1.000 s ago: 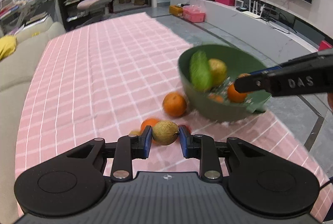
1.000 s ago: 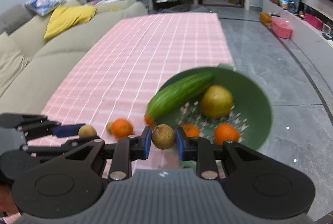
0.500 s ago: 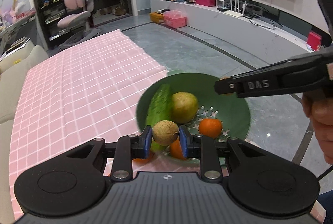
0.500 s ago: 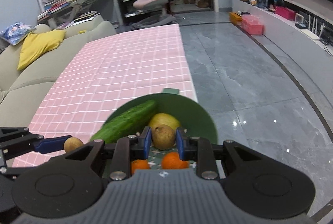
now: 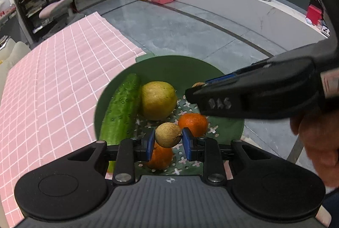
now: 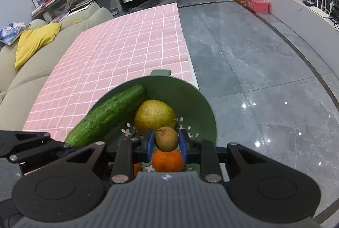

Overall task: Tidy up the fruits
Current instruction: 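Open both tools to drop the small fruits into the colander, then move both tools back toward the loose oranges and red fruit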

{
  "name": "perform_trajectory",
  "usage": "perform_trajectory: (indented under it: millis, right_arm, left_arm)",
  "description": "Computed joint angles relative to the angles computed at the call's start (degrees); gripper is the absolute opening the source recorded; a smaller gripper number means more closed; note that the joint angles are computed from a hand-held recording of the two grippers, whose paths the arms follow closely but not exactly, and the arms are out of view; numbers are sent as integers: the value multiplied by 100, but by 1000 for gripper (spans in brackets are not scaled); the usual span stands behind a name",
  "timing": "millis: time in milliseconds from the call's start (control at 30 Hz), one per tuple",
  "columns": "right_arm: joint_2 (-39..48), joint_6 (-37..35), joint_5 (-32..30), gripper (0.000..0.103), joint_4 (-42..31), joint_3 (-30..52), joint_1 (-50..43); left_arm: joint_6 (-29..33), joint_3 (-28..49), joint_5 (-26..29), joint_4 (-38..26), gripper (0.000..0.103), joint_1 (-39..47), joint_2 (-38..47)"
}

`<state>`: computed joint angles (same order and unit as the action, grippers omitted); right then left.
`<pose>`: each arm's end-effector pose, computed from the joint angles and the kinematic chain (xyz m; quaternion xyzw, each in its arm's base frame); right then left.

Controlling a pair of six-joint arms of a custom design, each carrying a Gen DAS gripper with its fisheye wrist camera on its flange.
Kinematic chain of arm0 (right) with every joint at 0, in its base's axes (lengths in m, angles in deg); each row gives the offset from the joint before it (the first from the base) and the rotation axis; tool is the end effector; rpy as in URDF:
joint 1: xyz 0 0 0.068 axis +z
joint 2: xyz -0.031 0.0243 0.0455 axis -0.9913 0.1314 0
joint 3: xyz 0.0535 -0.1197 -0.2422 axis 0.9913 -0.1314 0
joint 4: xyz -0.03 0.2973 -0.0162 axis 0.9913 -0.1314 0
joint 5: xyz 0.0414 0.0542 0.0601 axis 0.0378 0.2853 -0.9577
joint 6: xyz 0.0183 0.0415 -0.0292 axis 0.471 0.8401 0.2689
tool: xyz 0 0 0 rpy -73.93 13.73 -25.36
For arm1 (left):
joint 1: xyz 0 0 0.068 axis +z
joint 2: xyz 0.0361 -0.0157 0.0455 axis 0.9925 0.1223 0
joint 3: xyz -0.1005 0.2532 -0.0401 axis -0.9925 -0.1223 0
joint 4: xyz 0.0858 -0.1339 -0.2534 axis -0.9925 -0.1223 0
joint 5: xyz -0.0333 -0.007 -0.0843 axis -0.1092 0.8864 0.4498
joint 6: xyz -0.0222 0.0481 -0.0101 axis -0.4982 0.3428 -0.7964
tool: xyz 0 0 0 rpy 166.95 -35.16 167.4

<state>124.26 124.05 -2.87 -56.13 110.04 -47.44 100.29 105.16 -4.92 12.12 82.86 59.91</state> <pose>0.1902 0.1199 0.1682 0.1076 0.9334 0.0761 0.3338 0.1885 -0.0137 0.1528 0.3764 0.8702 -0.0829 0.3069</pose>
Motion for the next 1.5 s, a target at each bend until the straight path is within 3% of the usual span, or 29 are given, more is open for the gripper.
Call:
perform_trajectory:
  millis: [167, 533, 567, 700, 800, 1067, 1500]
  right_arm:
    - [343, -166, -207, 21, 136, 23, -152]
    - [328, -212, -276, 22, -32, 22, -237]
    - [328, -205, -289, 22, -34, 16, -253]
    - [194, -122, -233, 25, -137, -26, -258]
    - [11, -52, -78, 30, -243, -28, -189]
    - [-434, 117, 413, 30, -615, 59, 225]
    - [-92, 407, 1042, 30, -636, 381, 1432]
  left_arm:
    - [-212, -36, -421, 269, 31, -398, 298]
    - [-405, -72, -581, 214, 33, -550, 296]
    - [-428, -62, -636, 168, 34, -573, 263]
    - [-348, -47, -753, -193, 63, -585, -179]
    - [-152, -37, -302, -579, 72, -135, -667]
    - [621, 349, 888, -1518, 72, 1436, -788]
    - [2473, 1045, 1581, -2136, 72, 3678, 237]
